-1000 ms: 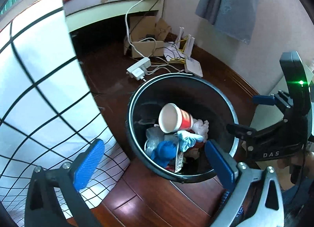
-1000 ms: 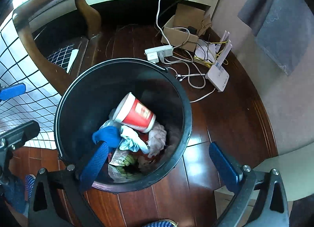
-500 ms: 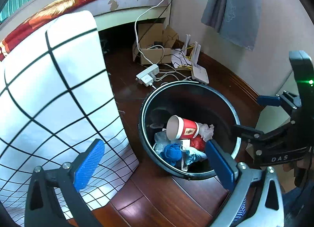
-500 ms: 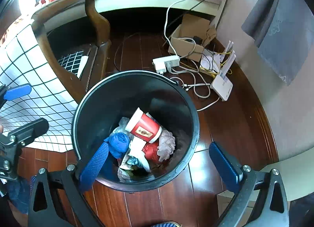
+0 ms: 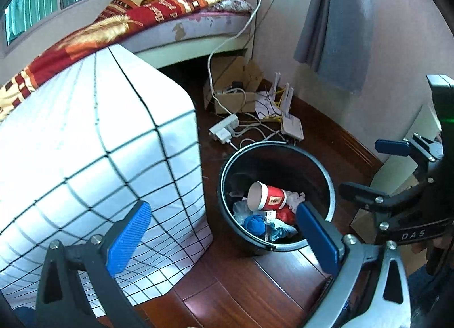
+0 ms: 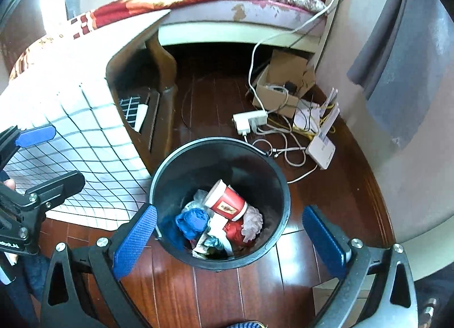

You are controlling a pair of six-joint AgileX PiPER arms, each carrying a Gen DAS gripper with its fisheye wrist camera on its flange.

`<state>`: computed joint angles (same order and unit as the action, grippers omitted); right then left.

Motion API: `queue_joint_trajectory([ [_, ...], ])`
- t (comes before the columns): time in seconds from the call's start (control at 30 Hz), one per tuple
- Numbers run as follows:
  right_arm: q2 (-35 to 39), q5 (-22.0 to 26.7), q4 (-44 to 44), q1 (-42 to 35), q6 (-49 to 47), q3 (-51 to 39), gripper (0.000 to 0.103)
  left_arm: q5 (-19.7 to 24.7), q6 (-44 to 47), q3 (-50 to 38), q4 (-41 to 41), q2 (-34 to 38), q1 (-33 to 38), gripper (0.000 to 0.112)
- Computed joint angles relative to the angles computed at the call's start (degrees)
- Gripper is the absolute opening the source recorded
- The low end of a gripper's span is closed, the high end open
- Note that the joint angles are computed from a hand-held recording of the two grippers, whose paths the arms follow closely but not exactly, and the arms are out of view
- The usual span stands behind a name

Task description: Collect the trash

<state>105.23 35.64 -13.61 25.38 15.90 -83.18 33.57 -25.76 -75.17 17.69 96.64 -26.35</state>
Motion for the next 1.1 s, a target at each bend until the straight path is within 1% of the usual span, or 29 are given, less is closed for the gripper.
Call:
queue_joint_trajectory([
  [0.17,-5.88,2.64,-3.28,3.59,5.8,1.57,0.103,2.9,-0.93,2.61,2.26,-6.47,-0.65,0.103],
  [0.27,-9.25,4.74,-6.19,6.16,10.01,2.38,0.103,4.95,-3.37,3.95,5.7,-10.12,-2.2,0.103],
  [0.37,-12.85,6.75,-8.87,8.65,13.93,2.91,0.103,8.06,-6.22,4.41,9.21,-13.33,-3.97,0.103],
  [0.43,-14.81,8.82,-11.04,10.65,16.5,2.56,0.103,9.39,-6.97,4.81,9.39,-15.86,-4.88,0.103],
  [0.53,-17.66,11.7,-13.29,13.57,19.74,2.16,0.103,12.03,-9.5,4.91,11.77,-18.65,-7.39,0.103],
  [0.7,-21.66,17.42,-18.84,19.68,25.75,1.64,0.103,17.2,-15.92,6.12,19.18,-24.37,-12.96,0.103],
  [0.8,-24.53,20.57,-22.32,23.6,28.54,2.03,0.103,20.12,-19.29,6.18,22.69,-26.69,-15.65,0.103],
  [0.93,-28.01,23.81,-26.04,27.98,31.88,2.21,0.103,22.55,-22.38,6.07,25.51,-29.43,-18.53,0.103],
  [1.1,-29.56,26.84,-29.72,32.07,34.25,1.31,0.103,23.98,-23.56,5.63,28.15,-30.36,-21.19,0.103],
])
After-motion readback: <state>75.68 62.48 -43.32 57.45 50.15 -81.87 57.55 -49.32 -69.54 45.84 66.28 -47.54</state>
